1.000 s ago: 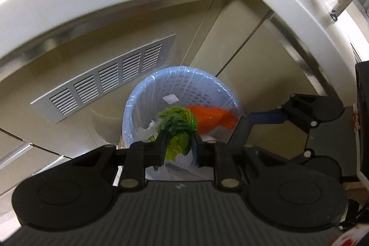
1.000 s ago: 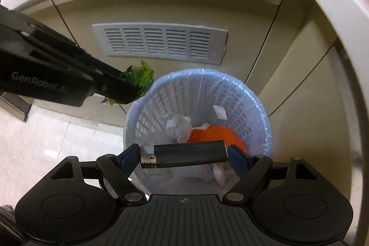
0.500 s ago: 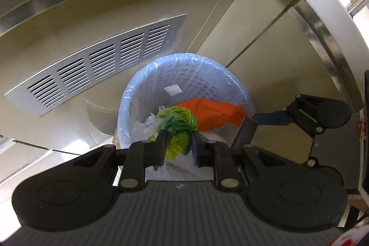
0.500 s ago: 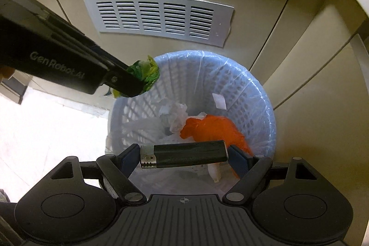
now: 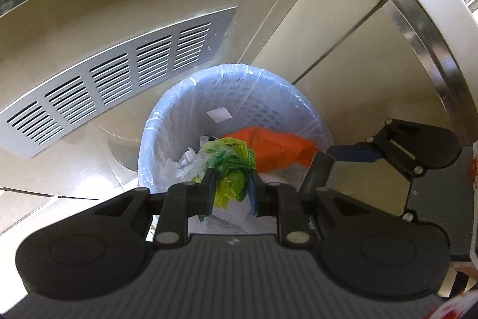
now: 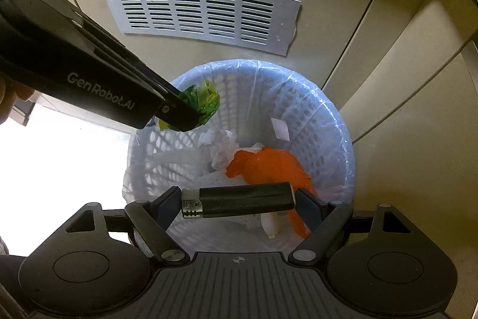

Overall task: Collect trash
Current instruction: 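Open both tools to drop the lighter and wrapper into the wastebasket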

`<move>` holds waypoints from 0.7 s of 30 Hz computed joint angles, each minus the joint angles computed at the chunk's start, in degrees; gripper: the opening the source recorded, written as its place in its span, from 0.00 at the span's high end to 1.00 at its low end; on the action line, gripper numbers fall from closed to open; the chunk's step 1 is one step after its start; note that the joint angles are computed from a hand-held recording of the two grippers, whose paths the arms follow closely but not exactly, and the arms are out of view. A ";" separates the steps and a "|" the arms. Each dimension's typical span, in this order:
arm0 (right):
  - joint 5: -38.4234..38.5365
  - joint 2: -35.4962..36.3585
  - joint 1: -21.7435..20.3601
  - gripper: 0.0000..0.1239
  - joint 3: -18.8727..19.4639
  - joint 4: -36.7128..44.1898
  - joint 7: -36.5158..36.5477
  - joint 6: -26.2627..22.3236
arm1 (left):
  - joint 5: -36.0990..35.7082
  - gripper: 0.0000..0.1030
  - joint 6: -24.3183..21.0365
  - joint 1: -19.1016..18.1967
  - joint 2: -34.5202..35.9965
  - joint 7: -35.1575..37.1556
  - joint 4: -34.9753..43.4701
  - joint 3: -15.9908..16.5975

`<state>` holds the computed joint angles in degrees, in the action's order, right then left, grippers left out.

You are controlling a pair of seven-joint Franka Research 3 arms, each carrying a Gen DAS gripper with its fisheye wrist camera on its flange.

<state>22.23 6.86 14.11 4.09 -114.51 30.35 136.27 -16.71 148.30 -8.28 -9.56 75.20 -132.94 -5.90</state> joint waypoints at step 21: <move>-0.07 0.89 -0.18 0.34 -0.02 0.92 -0.41 -0.85 | 0.60 0.57 0.52 0.24 0.44 -0.86 0.50 -0.51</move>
